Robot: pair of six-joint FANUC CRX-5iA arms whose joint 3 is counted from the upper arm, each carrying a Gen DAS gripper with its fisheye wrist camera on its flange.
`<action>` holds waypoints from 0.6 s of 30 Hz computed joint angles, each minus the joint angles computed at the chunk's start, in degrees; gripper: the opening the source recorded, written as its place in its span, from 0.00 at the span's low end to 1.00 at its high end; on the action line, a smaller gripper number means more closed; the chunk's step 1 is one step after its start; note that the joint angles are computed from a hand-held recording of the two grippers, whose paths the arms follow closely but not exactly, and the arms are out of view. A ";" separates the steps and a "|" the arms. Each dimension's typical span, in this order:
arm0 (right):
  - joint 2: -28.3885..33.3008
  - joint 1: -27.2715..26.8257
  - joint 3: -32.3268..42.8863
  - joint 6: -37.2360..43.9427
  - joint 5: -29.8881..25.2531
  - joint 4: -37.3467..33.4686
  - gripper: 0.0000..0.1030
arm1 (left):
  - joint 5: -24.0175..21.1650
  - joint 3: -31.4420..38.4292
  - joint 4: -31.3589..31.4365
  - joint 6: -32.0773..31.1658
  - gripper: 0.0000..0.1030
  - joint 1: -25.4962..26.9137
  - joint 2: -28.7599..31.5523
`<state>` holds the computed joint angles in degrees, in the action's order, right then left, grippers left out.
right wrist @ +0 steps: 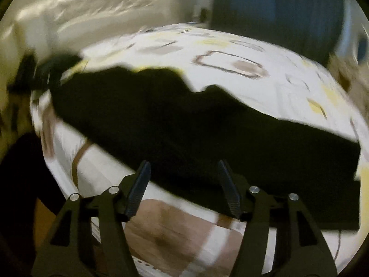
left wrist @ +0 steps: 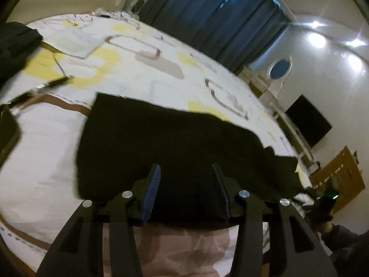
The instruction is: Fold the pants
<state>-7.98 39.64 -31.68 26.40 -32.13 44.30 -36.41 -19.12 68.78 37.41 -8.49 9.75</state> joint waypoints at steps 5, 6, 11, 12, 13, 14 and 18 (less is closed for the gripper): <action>-6.11 -11.02 -2.19 -14.77 0.61 -4.11 0.59 | 1.52 3.05 -3.67 3.98 0.45 -2.17 1.78; -7.09 -14.34 -2.50 -18.43 0.53 -6.14 0.59 | 1.70 3.50 -3.96 4.72 0.46 -2.57 2.14; -8.39 -29.44 -3.93 -27.46 6.85 -19.21 0.59 | 2.17 5.72 -4.92 7.34 0.55 -4.64 4.13; -7.98 -31.26 -3.76 -26.76 8.31 -22.14 0.59 | 2.53 6.38 -6.45 8.74 0.55 -4.88 4.38; -7.02 -33.19 -2.70 -23.62 9.47 -27.14 0.59 | 2.59 7.09 -8.16 10.33 0.55 -4.98 4.76; -6.36 -34.06 -2.17 -21.54 10.47 -29.83 0.59 | 2.46 7.59 -9.09 11.50 0.55 -5.04 5.13; -2.83 -36.65 1.56 -13.36 12.33 -40.19 0.59 | 2.77 8.42 -10.82 14.77 0.55 -5.36 5.72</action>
<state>-10.81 2.99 -30.12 13.04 -19.80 4.11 -33.64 -10.70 57.96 52.18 -13.84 15.47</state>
